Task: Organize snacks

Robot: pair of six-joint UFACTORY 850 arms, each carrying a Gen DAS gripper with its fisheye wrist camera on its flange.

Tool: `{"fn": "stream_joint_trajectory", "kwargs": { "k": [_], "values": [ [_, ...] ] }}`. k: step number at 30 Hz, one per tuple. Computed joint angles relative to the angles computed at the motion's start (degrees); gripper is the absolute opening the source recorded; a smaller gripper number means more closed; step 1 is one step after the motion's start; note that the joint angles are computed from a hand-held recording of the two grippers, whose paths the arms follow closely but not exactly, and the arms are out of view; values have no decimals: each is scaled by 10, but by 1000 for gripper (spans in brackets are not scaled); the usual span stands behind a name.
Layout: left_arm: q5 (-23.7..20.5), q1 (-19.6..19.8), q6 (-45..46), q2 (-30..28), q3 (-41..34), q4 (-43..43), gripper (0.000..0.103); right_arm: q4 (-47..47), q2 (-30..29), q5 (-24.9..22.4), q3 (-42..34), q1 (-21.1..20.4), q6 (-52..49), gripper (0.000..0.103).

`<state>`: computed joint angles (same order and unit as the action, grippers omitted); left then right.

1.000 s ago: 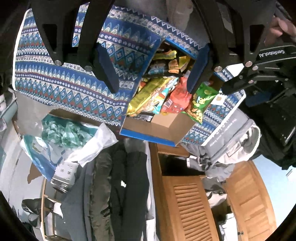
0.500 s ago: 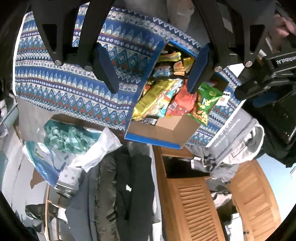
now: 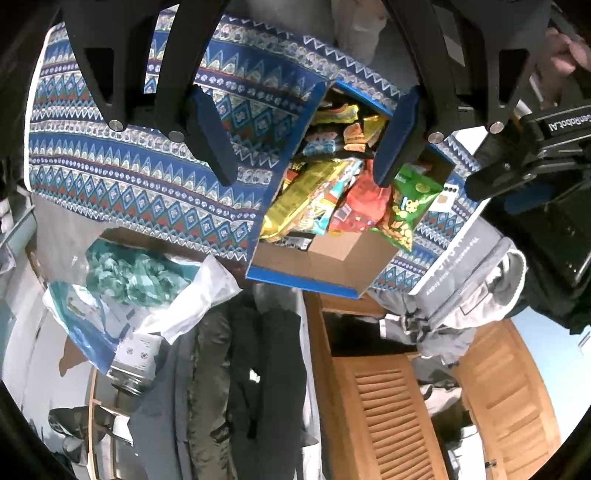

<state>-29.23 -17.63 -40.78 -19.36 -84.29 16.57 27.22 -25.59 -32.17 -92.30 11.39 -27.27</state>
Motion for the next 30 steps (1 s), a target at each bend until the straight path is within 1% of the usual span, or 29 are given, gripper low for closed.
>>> {"fn": "stream_joint_trajectory", "kwargs": {
  "k": [14, 19, 30],
  "values": [
    [-1, -1, -3, -1, -2, 1, 89, 1, -1, 0, 0, -1, -1, 75],
    [-5, -5, -15, -2, -3, 21, 89, 1, -1, -1, -1, -1, -1, 75],
    [-15, -3, 2, -6, -8, 2, 89, 1, -1, 2, 4, -1, 0, 75]
  ]
}}
